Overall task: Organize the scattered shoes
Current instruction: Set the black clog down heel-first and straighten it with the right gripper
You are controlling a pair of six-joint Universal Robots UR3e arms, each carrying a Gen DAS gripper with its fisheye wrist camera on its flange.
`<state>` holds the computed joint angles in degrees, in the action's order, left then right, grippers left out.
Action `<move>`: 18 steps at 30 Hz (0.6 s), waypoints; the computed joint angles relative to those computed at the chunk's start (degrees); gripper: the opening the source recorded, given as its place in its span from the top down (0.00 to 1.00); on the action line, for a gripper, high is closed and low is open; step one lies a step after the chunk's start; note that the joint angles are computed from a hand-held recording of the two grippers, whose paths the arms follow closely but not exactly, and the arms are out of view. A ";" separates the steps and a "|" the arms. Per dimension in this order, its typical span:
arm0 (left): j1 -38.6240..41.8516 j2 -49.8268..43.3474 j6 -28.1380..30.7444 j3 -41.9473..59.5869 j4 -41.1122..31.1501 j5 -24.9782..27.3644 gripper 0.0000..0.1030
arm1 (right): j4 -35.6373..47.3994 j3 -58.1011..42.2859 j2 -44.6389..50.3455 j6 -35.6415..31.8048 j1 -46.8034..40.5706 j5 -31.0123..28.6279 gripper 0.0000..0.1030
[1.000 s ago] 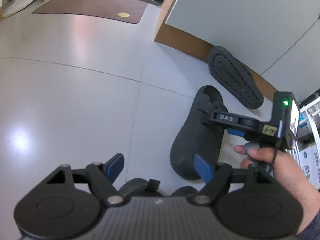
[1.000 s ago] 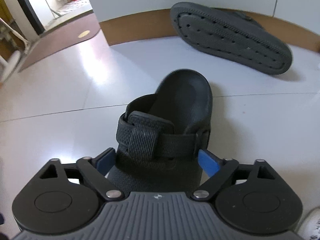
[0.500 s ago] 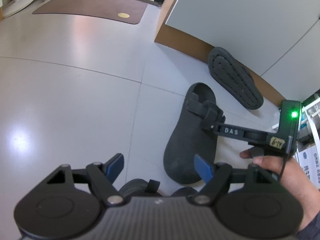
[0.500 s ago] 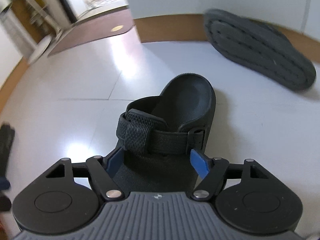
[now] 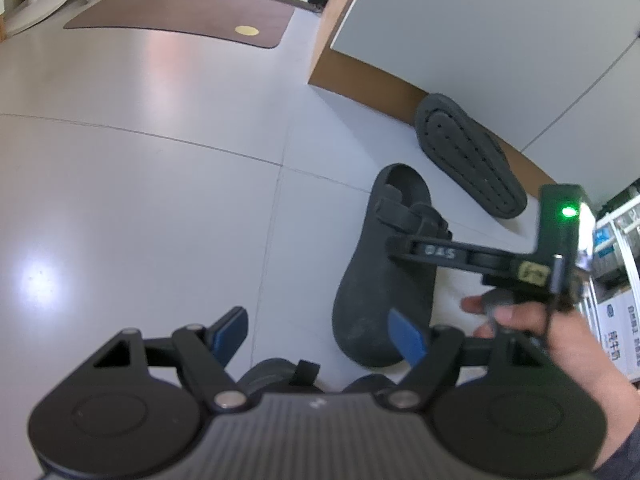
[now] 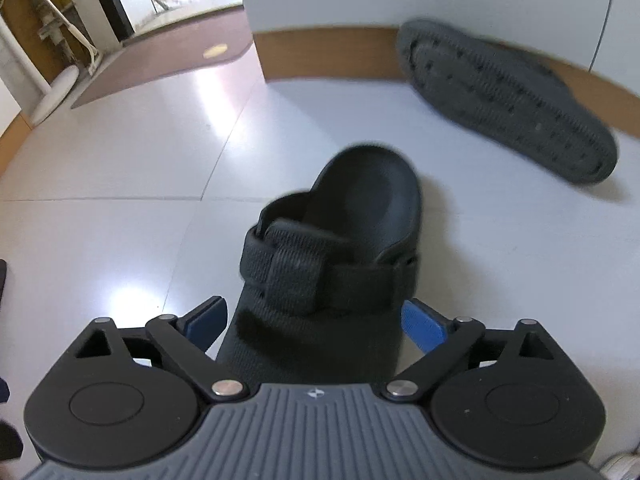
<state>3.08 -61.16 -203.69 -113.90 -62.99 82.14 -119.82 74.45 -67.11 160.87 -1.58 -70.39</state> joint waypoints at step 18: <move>1.10 1.56 0.68 -0.86 -0.87 -0.53 0.23 | -1.02 3.77 -1.74 -11.47 -2.58 3.77 0.19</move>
<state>4.17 -59.60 -203.01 -114.76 -63.87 81.61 -120.84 78.21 -68.85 149.40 -4.15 -66.63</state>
